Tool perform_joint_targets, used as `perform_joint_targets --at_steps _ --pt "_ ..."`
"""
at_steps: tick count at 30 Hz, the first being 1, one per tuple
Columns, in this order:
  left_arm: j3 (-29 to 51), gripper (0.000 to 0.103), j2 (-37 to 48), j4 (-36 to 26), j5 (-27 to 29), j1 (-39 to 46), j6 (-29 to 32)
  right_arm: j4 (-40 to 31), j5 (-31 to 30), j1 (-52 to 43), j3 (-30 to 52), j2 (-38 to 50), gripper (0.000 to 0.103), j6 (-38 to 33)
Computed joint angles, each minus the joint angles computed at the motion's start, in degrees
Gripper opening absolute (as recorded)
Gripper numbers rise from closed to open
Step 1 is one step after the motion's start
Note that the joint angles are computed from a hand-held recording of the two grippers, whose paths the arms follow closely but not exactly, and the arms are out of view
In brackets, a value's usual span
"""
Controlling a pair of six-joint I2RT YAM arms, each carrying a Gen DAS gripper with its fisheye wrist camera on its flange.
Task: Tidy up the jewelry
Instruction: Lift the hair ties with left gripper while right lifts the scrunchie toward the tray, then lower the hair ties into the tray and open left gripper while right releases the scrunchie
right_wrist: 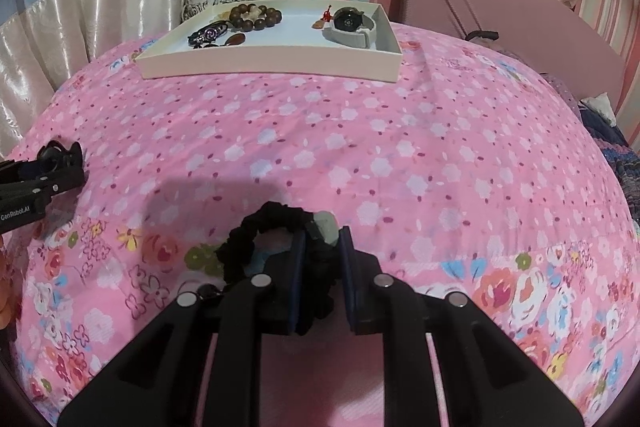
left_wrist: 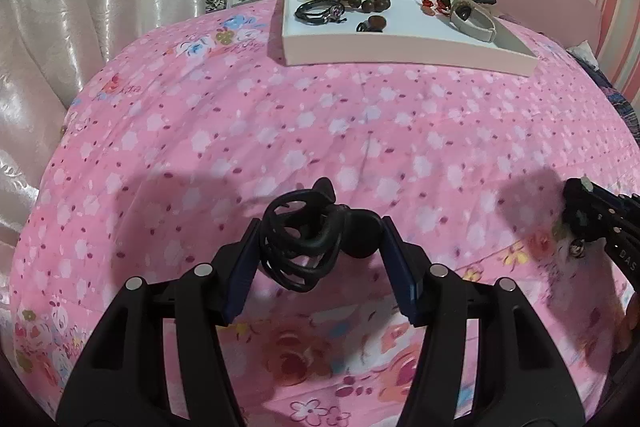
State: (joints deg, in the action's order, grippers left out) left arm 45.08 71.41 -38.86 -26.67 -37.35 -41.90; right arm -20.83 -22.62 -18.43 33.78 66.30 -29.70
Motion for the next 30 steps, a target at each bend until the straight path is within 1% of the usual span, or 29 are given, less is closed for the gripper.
perform_joint_targets --at_steps 3,5,9,12,14,16,19,21,23,27,30 --pt "2.9 0.058 1.0 -0.6 2.4 1.5 2.3 -3.0 -0.8 0.1 4.7 2.6 0.017 0.0" --pt "5.5 0.058 2.2 -1.4 2.9 2.3 4.2 -4.4 -1.3 0.1 8.3 4.0 0.017 0.2" --pt "13.7 0.058 5.9 -2.5 4.0 4.9 8.9 -4.7 -1.3 1.6 16.8 7.9 0.017 2.9" --pt "20.7 0.057 9.6 -1.3 5.6 7.9 11.8 -5.0 -1.3 3.4 23.1 11.6 0.017 5.6" --pt "24.6 0.057 12.6 -0.7 5.5 8.8 12.7 -5.0 -0.8 5.5 28.4 15.3 0.017 8.1" --pt "29.1 0.057 16.6 0.8 7.5 10.9 13.8 -5.0 -0.3 7.5 32.6 18.6 0.017 10.0" --pt "35.3 0.057 22.6 1.5 10.4 13.1 13.8 -4.1 1.3 10.5 38.3 24.3 0.017 12.7" --pt "39.7 0.057 26.9 1.6 13.4 14.8 13.6 -4.4 1.2 11.5 42.2 28.3 0.017 14.7" --pt "44.1 0.057 31.7 1.3 15.1 15.9 12.8 -4.0 1.2 12.1 45.7 32.6 0.017 17.1" --pt "49.5 0.057 38.3 1.7 12.8 15.9 12.4 -1.8 0.6 12.0 47.9 37.3 0.017 20.3" --pt "49.3 0.057 40.4 3.8 11.3 15.9 12.6 -1.6 1.0 11.6 48.2 38.7 0.017 19.6"
